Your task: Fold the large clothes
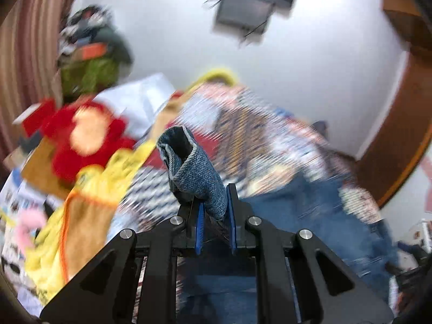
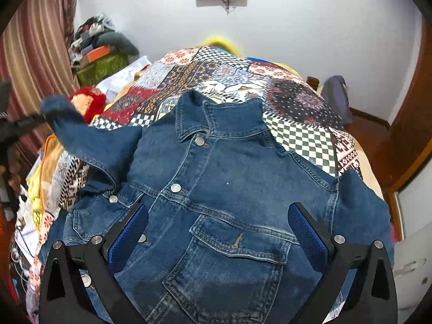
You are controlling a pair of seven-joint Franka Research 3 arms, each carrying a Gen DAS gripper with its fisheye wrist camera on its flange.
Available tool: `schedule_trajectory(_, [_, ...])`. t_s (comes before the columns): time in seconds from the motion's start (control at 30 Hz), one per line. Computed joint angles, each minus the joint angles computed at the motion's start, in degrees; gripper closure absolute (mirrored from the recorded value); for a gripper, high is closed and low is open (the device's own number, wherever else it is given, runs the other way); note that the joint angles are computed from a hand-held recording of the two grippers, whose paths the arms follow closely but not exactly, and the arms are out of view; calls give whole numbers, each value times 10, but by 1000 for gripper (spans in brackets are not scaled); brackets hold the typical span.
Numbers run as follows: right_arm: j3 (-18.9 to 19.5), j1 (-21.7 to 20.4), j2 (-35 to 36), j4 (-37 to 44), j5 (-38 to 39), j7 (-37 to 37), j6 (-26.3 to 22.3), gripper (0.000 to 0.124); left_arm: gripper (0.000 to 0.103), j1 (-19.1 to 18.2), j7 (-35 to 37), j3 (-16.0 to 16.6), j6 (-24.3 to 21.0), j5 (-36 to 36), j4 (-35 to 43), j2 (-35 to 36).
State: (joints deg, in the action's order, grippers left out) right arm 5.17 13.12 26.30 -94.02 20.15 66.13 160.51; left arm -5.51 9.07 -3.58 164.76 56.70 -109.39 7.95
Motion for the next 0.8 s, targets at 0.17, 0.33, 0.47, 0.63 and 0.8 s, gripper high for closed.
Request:
schedule_trajectory(0.17, [10,-21,-18,-26,31,-20,23,21,89,-27,76,-22,9,-18,79,30])
schedule_trajectory(0.33, [17,-49,-40,-52,73,-39,42,21,89,-52,248,-70,7,-133,204,122])
schedule_trajectory(0.47, [9,-65,-54,-66,96,-41,46,21,89,-72,386,-119,-50,-222,313,211])
schedule_trajectory(0.63, [-3,-81,-64,-73,110,-34,33,21,89,-89,519,-170,-140,-330,402,302])
schedule_trajectory(0.8, [-4,-99,-62,-67,134,-34,7,21,87,-102,625,-204,-251,-425,468,362])
